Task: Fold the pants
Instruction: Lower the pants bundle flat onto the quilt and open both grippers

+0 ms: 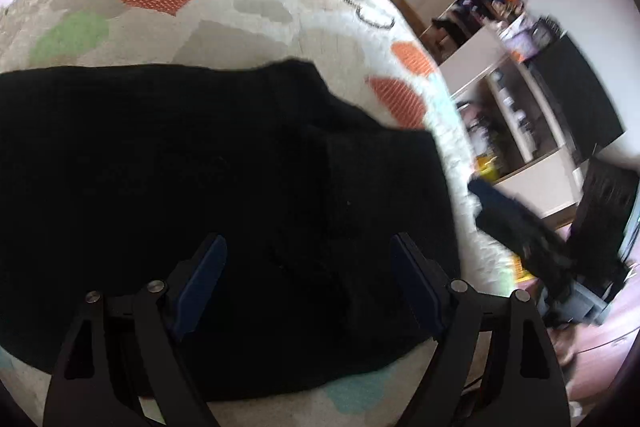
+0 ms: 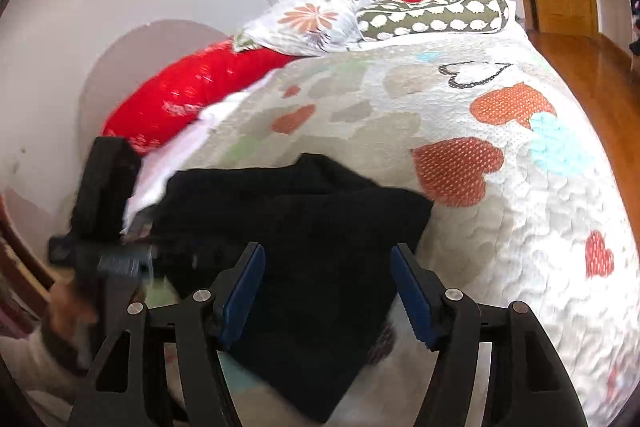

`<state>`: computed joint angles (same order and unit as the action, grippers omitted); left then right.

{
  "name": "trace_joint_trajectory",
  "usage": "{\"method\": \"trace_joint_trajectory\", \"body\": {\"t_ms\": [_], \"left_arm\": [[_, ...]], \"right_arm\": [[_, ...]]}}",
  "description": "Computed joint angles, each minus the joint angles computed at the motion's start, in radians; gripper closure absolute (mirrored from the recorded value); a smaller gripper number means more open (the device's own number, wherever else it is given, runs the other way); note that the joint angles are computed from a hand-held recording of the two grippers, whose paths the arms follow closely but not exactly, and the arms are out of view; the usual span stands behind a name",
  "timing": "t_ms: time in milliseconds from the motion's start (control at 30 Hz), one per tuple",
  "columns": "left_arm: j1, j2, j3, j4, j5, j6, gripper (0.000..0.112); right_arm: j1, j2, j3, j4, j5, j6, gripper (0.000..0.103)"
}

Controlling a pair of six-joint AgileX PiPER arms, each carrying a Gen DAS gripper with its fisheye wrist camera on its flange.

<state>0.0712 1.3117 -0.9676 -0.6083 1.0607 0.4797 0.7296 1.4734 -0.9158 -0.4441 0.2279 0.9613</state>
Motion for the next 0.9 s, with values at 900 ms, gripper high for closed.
{"method": "trace_joint_trajectory", "body": {"t_ms": [900], "left_arm": [[-0.016, -0.134, 0.088, 0.148, -0.121, -0.116, 0.028]], "right_arm": [[0.320, -0.035, 0.000, -0.256, 0.466, 0.268, 0.032]]}}
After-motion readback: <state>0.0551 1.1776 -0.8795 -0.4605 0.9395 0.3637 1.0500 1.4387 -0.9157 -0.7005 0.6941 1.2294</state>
